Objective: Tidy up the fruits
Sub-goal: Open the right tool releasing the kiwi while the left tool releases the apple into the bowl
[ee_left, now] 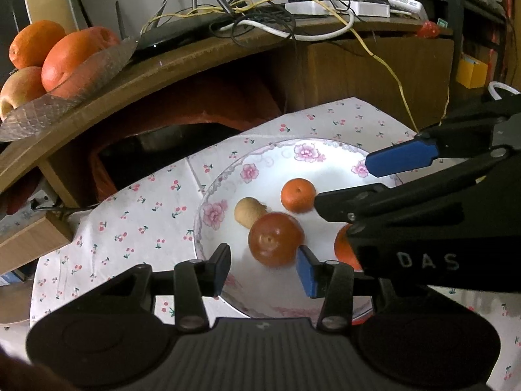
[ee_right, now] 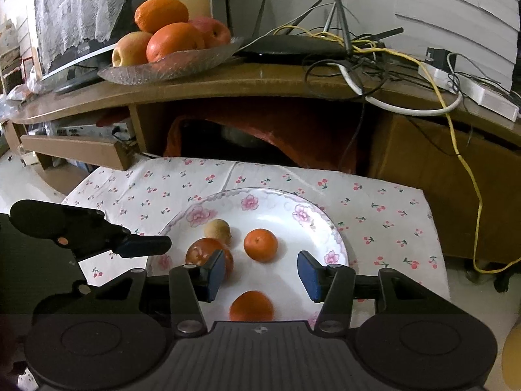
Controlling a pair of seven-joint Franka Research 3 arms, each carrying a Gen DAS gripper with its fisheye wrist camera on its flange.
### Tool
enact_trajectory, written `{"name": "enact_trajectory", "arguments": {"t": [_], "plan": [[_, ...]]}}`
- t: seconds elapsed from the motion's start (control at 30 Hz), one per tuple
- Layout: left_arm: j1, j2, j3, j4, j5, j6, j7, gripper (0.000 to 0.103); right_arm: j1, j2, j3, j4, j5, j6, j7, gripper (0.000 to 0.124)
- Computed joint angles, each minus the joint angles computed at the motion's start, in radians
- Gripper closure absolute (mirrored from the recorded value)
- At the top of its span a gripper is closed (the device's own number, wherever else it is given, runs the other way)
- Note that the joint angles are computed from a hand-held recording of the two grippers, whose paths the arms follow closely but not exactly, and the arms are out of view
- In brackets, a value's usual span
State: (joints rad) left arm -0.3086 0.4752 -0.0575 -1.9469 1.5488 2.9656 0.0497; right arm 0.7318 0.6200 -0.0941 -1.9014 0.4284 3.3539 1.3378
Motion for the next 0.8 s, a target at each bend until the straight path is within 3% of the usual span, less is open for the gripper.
{"name": "enact_trajectory", "arguments": {"t": [0.8], "plan": [[0.032,-0.049,-0.052,-0.03,0.141,-0.035,-0.119,0.049,-0.01,-0.042,0.025,-0.056,0.046,0.048,-0.052,0.07]]}}
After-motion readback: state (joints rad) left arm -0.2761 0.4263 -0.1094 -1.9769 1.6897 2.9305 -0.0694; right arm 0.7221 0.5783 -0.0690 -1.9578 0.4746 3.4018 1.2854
